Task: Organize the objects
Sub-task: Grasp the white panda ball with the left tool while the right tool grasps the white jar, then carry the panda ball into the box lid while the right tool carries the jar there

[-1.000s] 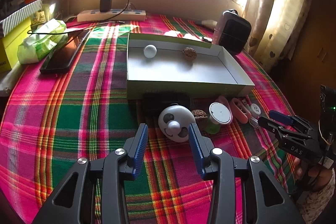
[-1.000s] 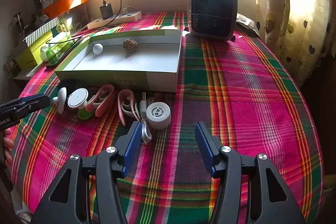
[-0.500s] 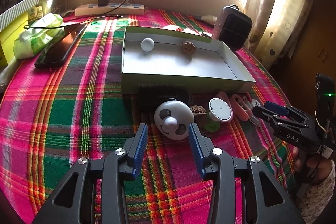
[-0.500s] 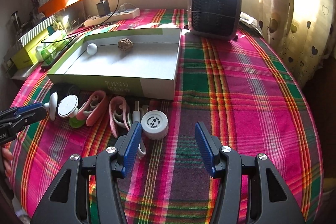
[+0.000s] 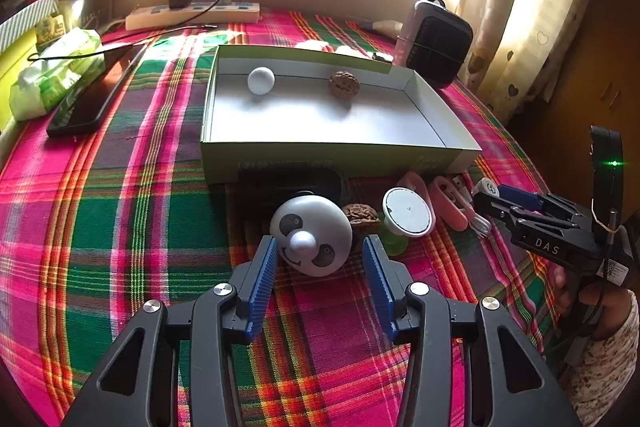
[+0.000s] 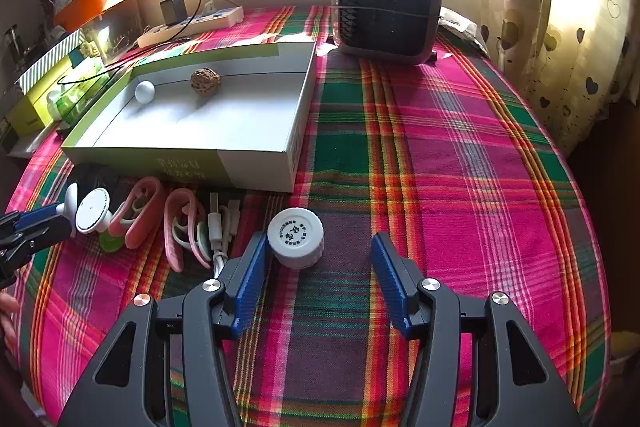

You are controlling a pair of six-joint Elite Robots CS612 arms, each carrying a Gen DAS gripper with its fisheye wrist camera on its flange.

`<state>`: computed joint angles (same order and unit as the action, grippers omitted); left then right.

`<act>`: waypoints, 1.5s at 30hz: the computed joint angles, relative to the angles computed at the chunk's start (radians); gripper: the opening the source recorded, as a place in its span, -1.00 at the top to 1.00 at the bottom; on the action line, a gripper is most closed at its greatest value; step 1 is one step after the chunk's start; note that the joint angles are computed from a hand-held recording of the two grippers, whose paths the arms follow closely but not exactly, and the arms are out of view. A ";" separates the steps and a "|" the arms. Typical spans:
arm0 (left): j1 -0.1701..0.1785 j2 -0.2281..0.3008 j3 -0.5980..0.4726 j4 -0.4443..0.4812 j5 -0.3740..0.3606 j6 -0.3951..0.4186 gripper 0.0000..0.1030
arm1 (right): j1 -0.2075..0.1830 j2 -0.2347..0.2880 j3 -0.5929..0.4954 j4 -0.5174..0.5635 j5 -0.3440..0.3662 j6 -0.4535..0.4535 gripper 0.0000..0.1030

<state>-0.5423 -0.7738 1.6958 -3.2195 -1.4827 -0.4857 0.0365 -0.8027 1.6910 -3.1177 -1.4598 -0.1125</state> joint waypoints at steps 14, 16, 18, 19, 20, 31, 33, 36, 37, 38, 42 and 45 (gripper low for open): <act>0.005 0.012 -0.033 0.052 -0.009 -0.009 0.08 | -0.001 0.002 -0.003 -0.001 0.021 -0.003 -0.04; 0.006 0.013 -0.035 0.055 -0.011 -0.007 0.08 | -0.002 0.001 -0.001 -0.003 0.025 0.001 0.01; 0.007 0.014 -0.035 0.049 -0.015 -0.012 0.10 | -0.003 0.001 0.000 -0.007 0.029 0.007 0.12; 0.007 0.015 -0.035 0.045 -0.020 -0.011 0.15 | -0.003 0.000 0.001 -0.008 0.032 0.009 0.17; 0.009 0.015 -0.034 0.042 -0.031 -0.010 0.18 | -0.004 0.000 0.002 -0.009 0.035 0.009 0.23; 0.014 0.015 -0.030 0.033 -0.039 -0.007 0.19 | -0.003 0.001 0.000 -0.010 0.032 0.009 0.43; 0.015 0.016 -0.031 0.033 -0.045 -0.005 0.19 | -0.002 0.001 0.000 -0.010 0.031 0.010 0.43; 0.014 0.016 -0.033 0.036 -0.046 0.000 0.19 | -0.002 0.001 0.000 -0.009 0.030 0.010 0.43; 0.013 0.016 -0.034 0.038 -0.047 0.000 0.19 | -0.002 0.001 -0.001 -0.009 0.031 0.011 0.43; 0.013 0.015 -0.034 0.039 -0.045 0.000 0.19 | -0.002 0.001 0.000 -0.010 0.031 0.012 0.43; 0.011 0.013 -0.032 0.035 -0.041 0.009 0.19 | -0.003 0.000 0.002 -0.012 0.040 0.014 0.43; 0.009 0.010 -0.031 0.027 -0.037 0.016 0.19 | -0.003 -0.002 0.005 -0.016 0.051 0.018 0.43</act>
<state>-0.5336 -0.7634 1.6652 -3.1928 -1.5198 -0.4701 0.0335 -0.8043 1.6958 -3.1342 -1.4088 -0.0945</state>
